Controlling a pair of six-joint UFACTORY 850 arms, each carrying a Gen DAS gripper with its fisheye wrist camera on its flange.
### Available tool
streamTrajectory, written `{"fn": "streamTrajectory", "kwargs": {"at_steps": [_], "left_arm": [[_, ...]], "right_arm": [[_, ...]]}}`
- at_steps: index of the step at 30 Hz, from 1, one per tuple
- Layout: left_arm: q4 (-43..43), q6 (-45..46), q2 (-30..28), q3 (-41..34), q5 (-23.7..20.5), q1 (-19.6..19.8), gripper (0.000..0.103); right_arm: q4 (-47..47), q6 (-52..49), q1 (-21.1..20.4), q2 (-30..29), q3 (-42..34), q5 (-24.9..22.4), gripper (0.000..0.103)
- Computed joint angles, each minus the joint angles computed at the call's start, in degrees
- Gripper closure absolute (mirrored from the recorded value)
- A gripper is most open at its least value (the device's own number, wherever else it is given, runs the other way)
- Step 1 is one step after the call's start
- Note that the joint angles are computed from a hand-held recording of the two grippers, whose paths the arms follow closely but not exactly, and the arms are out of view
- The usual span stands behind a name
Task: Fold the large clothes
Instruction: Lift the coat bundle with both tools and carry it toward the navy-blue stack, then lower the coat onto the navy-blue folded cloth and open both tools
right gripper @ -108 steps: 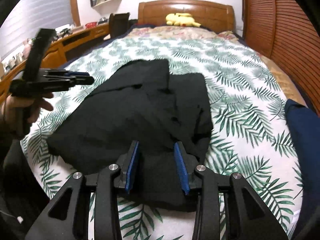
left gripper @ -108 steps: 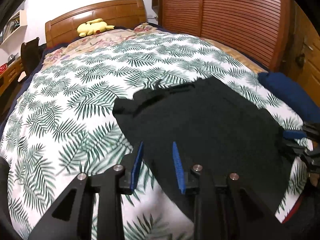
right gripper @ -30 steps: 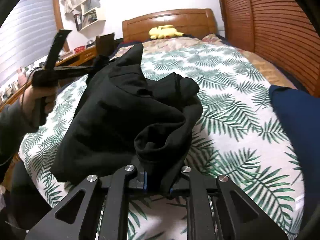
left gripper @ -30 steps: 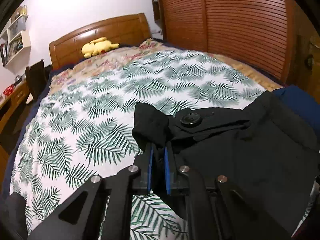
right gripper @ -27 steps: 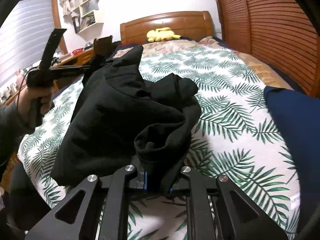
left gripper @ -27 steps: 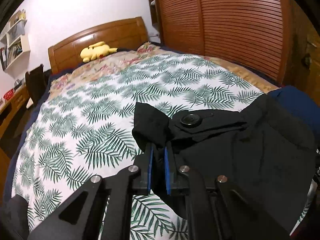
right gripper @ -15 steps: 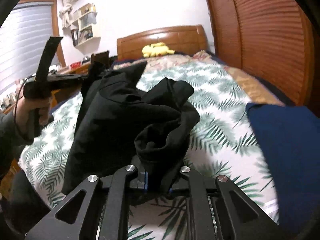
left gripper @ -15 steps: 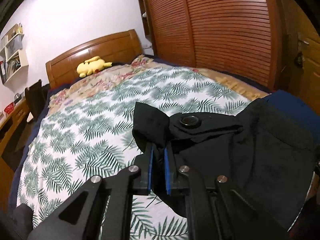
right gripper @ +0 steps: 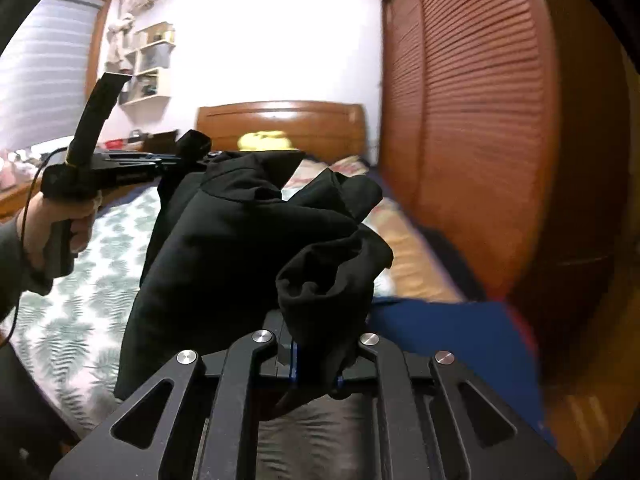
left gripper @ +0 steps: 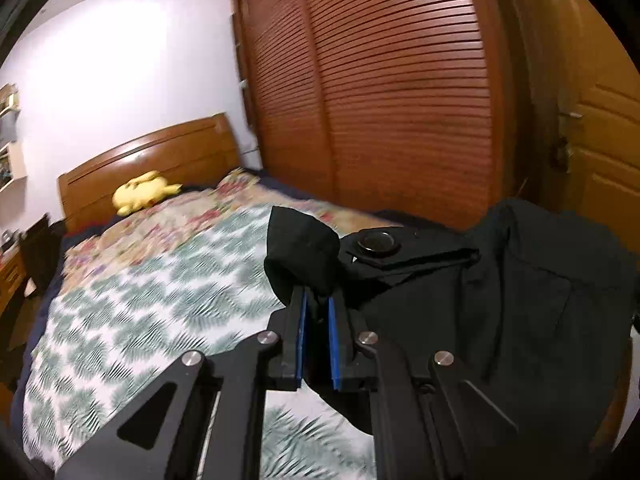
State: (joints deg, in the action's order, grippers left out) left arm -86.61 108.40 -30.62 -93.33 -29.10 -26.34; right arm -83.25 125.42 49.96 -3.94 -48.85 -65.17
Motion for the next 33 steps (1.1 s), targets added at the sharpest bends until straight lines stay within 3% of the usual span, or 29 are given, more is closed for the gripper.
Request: {"fn": "streamTrajectory", "kwargs": {"at_steps": [6,11,15,19,22,24,26,29,33], "left_arm": [[0.4,-1.6,0.0,-1.7,-1.4,-6.5,0.095],[3.3,-5.8,-1.9,-4.0,-1.6,-11.6,0.095],[9.6,-12.9,-4.9,-6.4,-1.4,-14.5,0.095],[23.5,-25.0,-8.4,-9.2,-1.3,-16.5,0.094],[20.3,-20.1,-8.1,-7.4,-2.0,-16.1,0.092],[21.3,-20.1,-7.9,-7.1,-3.6,-15.4,0.086],[22.4,-19.6,-7.5,-6.4,-4.9,-14.8,0.082],[19.4,-14.7,-5.0,-2.2,-5.8,-13.7,0.078],[15.8,-10.5,-2.5,2.9,-8.8,-11.1,0.073]], "right_arm": [[7.8,-3.4,3.5,8.6,5.7,-11.9,0.094],[13.1,-1.1,6.2,14.8,10.9,-18.2,0.094],[17.6,1.0,6.6,17.4,14.7,-18.2,0.094],[22.1,3.8,5.1,18.9,19.0,-12.7,0.091],[25.9,4.4,2.8,17.4,20.3,-8.7,0.082],[26.7,5.8,3.1,16.8,20.7,-8.9,0.069],[28.0,7.5,4.7,17.1,21.0,-11.6,0.037],[28.5,7.8,6.9,17.4,20.2,-17.3,0.032],[25.4,6.1,7.2,17.9,18.4,-19.7,0.031]]}}
